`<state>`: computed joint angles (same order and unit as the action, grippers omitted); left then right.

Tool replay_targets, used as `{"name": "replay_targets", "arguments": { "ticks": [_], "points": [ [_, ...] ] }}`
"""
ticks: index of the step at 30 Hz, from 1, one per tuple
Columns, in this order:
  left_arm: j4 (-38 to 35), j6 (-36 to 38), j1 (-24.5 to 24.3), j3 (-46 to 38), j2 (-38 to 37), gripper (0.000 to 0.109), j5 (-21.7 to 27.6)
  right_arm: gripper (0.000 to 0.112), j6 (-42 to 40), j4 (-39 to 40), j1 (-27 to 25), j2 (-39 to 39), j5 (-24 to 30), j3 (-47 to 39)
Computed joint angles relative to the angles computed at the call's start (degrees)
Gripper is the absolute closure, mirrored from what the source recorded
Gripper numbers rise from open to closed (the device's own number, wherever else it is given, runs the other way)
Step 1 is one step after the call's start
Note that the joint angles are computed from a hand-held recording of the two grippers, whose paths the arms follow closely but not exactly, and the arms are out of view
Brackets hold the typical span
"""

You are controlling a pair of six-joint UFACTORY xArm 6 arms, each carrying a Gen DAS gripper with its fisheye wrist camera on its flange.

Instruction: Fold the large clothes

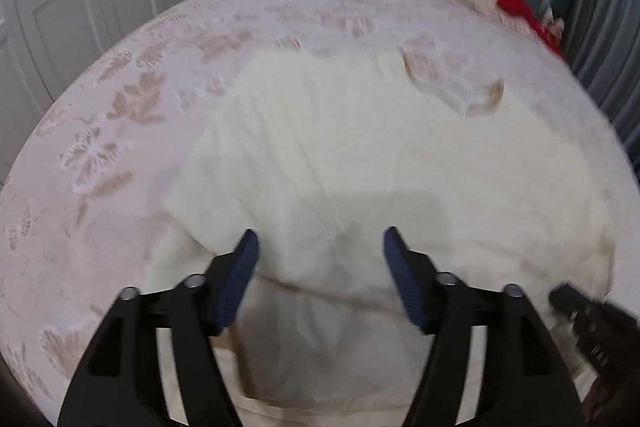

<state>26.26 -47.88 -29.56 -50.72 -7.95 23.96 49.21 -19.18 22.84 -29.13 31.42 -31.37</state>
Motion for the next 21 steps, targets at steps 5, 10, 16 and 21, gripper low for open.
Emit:
{"name": "replay_targets", "arguments": {
  "ticks": [5, 10, 16, 21],
  "points": [
    [-4.67, 3.62, 5.43, -15.88, 8.82, 0.035, 2.99, 0.078, -0.17, 0.20, -2.96, 4.52, -4.06, -7.47],
    [-6.69, 6.22, 7.58, -37.58, 26.36, 0.035, 12.19, 0.078, -6.95, 5.46, -4.10, 22.55, -10.20, -23.64],
    [-9.40, 9.79, 8.49, -50.48, 39.88, 0.042, 18.76, 0.078, -17.55, 13.79, -3.35, 47.02, -7.26, -49.16],
    [-5.38, 5.31, 8.98, -46.48, 41.25, 0.034, 12.56, 0.078, -19.62, 15.27, -3.32, 58.44, -2.52, -61.47]
  ]
}}
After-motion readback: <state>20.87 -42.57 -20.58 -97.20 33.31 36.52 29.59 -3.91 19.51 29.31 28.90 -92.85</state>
